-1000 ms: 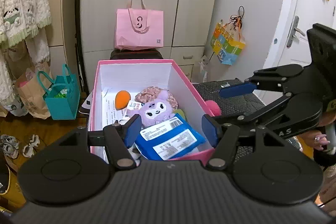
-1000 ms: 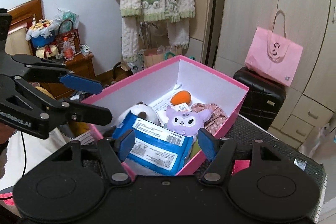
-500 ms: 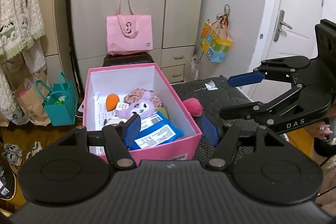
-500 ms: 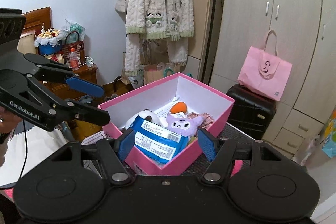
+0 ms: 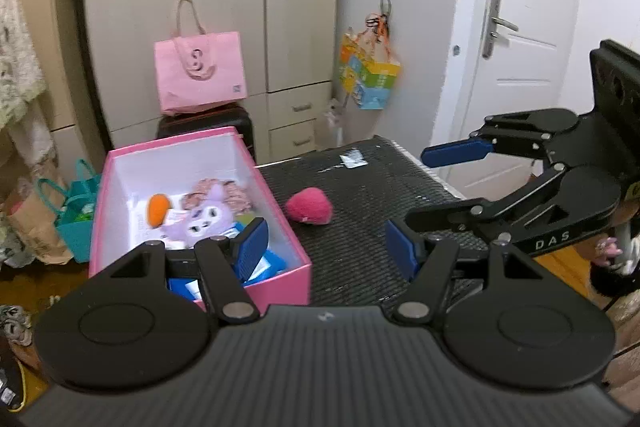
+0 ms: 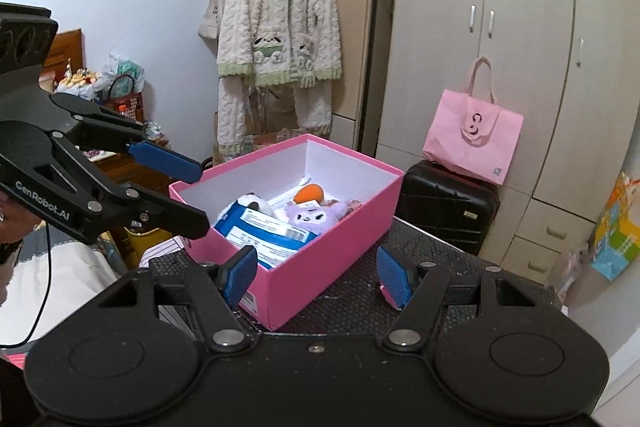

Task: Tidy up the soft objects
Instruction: 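Move both grippers back to the pink fluffy ball on the table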

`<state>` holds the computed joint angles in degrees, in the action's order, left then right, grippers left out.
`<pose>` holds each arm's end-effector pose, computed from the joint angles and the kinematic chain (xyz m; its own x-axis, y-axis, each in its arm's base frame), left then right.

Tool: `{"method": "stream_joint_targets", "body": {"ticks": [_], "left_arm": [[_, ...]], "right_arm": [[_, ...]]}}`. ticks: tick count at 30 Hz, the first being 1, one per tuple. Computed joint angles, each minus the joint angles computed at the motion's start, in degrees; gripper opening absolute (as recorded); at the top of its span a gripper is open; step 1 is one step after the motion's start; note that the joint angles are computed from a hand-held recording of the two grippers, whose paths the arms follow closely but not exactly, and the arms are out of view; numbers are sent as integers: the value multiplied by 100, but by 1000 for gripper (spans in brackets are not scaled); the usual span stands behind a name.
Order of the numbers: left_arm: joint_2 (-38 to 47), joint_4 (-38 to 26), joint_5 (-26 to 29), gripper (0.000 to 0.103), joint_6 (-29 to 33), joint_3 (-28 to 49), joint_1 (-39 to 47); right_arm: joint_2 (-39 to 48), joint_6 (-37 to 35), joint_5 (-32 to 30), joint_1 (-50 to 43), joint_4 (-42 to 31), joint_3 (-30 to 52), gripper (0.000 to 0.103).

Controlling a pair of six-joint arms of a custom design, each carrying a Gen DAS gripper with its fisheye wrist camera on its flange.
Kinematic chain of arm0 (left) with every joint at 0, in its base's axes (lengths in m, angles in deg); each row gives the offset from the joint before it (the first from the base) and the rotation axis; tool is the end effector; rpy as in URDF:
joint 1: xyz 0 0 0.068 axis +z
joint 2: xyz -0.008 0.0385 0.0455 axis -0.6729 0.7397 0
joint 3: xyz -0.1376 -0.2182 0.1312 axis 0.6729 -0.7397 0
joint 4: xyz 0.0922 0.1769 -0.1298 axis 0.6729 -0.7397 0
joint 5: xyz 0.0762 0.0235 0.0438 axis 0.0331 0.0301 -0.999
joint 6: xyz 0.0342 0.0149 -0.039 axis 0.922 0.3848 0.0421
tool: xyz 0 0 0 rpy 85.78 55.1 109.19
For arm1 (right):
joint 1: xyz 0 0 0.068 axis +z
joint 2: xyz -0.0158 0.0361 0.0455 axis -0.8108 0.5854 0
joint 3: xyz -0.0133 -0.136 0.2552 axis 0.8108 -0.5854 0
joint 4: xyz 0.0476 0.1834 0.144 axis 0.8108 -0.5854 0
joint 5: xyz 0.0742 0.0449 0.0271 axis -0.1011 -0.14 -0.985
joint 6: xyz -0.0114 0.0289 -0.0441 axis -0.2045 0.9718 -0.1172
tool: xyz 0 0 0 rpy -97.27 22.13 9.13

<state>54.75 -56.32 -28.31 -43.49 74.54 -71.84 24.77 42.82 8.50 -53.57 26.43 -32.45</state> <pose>0.2587 -0.1406 0.2724 -0.5420 0.1192 -0.8319 0.2928 0.9546 -0.0540 0.3132 0.0256 0.2578 -0.2946 -0.4189 -0.8589 -0.7564 0.6515 -0.0583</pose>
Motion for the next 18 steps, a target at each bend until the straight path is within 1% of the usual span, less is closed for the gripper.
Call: {"method": "stream_joint_targets", "body": {"ticks": [4,7,12,15,18], "left_arm": [[485,196,72,64,-25,266,-83],[851,421,149,64,-35,470,-108],[1505,721,81,63,-68,854,-158],[1980,805,34,63,-164,1185,-184],[2474,857,-187,63,-194,1569,-222]], "right_arm": [[364,39,-515,-384,482,-151,71],[634,-161,-868,-628,975,-319,71],[1124,-448,-1073,-774,1107,-138,71],[1492,-581,-996,-738,1311,19,71],[1869,-780,-877,-663,1573,166,71]]}}
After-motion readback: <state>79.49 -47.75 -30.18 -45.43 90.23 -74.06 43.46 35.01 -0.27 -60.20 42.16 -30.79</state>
